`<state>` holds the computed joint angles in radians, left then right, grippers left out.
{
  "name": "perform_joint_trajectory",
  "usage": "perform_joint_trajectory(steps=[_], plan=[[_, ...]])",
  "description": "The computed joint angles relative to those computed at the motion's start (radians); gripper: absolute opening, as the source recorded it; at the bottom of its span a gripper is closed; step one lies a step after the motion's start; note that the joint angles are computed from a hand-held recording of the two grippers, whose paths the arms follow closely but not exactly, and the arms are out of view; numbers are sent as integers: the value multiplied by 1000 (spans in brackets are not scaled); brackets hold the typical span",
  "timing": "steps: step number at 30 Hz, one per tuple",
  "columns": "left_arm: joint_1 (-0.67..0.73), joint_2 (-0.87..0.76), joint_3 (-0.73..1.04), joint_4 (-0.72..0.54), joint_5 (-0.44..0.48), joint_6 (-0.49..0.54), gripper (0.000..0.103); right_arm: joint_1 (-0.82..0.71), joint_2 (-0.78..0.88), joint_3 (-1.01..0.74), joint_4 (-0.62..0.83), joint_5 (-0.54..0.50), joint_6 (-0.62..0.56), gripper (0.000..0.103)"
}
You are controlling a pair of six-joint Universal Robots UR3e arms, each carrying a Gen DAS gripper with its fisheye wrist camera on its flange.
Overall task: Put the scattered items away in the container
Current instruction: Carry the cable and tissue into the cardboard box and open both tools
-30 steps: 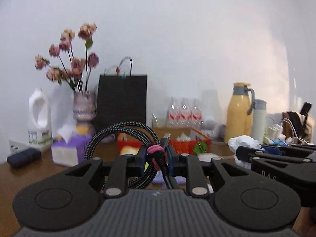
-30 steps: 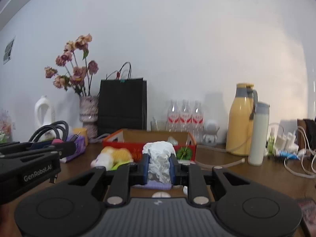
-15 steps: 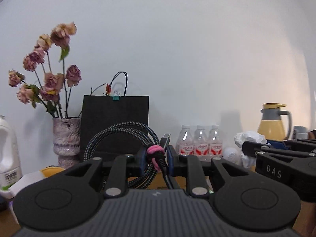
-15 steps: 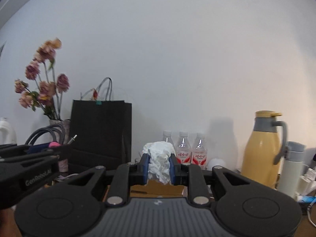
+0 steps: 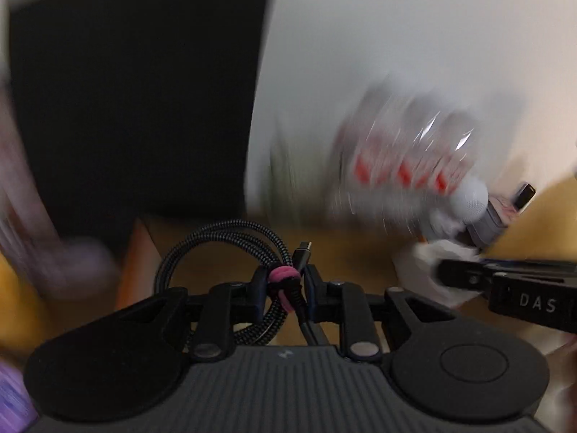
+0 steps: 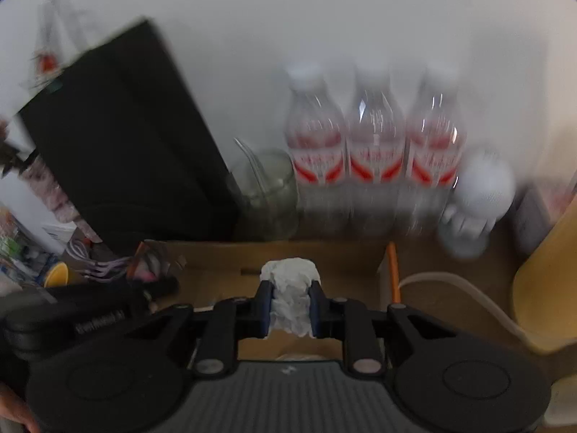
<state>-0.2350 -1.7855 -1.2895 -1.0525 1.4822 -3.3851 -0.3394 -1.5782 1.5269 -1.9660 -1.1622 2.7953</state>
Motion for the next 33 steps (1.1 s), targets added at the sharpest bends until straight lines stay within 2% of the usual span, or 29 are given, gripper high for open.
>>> perform_joint_trajectory(steps=[1,2,5,7,11,13,14,15,16,18,19,22,24,26,28,33], plan=[[-24,-49,63,-35,46,31,22,62,59,-63,-24,-115,18,19],[-45,-83,90,-38,92,60,22,101,91,-84,-53,-183,15,19],[-32,-158,133,-62,86,64,22,137,204,-171,-22,-210,16,20],[-36,-236,216,-116,125,58,22,162,279,-220,-14,-253,37,20],[-3,-303,228,-89,75,53,25,190,413,-287,-18,-254,78,21],[-7,-346,216,-89,88,52,33,219,476,-247,-73,-293,100,23],[-15,-338,163,-16,94,70,53,229,506,-225,-101,-308,105,33],[-21,-346,152,3,101,78,61,232,502,-168,-172,-300,102,44],[-27,-366,181,-29,113,80,64,236,490,-140,-211,-288,98,45],[-36,-377,197,-47,151,63,72,243,484,-146,-190,-299,111,51],[-33,-370,196,-59,152,56,79,245,474,-149,-172,-311,117,55],[-12,-277,128,-50,114,48,82,217,370,-106,-146,-286,115,63],[-10,-194,88,-47,107,43,91,178,270,-85,-96,-243,99,80],[-9,-99,34,-39,97,71,100,152,155,-54,-39,-228,60,82],[1,12,-62,-14,85,67,100,108,37,-6,0,-206,-1,83],[-44,68,-59,-72,161,-15,100,27,-116,39,92,-176,-35,83]])
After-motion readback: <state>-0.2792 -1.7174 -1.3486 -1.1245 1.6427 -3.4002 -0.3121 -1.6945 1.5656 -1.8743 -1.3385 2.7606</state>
